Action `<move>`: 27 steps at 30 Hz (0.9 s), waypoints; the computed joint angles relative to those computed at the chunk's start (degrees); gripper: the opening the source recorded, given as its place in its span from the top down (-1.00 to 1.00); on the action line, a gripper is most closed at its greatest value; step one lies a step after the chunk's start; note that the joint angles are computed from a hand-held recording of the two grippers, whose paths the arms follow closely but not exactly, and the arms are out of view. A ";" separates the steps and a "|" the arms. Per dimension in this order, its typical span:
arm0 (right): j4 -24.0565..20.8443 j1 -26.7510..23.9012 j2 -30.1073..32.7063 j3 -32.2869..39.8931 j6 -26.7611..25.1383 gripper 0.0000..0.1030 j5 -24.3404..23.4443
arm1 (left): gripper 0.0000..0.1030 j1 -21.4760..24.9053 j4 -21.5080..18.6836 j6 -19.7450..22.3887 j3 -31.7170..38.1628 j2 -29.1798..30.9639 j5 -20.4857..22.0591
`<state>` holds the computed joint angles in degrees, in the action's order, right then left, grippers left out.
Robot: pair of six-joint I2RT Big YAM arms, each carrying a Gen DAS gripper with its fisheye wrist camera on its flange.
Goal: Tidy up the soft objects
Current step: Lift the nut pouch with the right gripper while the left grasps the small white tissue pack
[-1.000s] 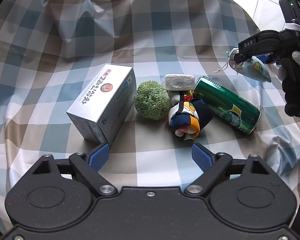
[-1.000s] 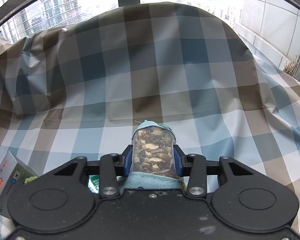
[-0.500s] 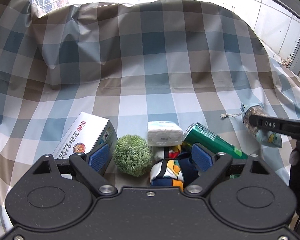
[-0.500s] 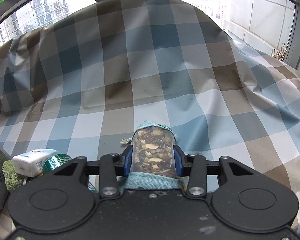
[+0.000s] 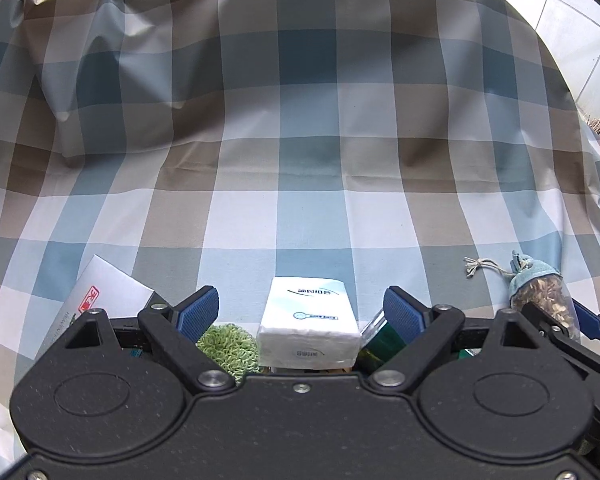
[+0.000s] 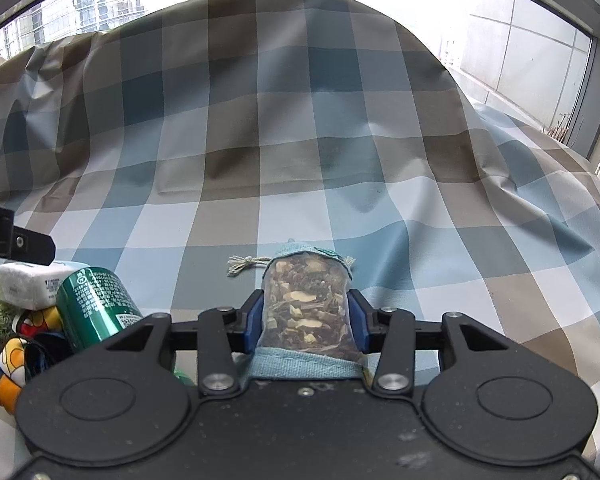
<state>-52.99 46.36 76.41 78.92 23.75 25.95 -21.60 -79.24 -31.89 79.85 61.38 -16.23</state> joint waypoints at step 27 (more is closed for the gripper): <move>-1.28 -1.30 1.97 -0.43 1.10 -0.30 -1.44 | 0.01 1.13 1.78 3.04 -2.75 -5.77 2.55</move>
<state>-54.27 45.07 78.38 78.49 24.85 24.52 -20.47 -77.45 -28.85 77.10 55.61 -13.69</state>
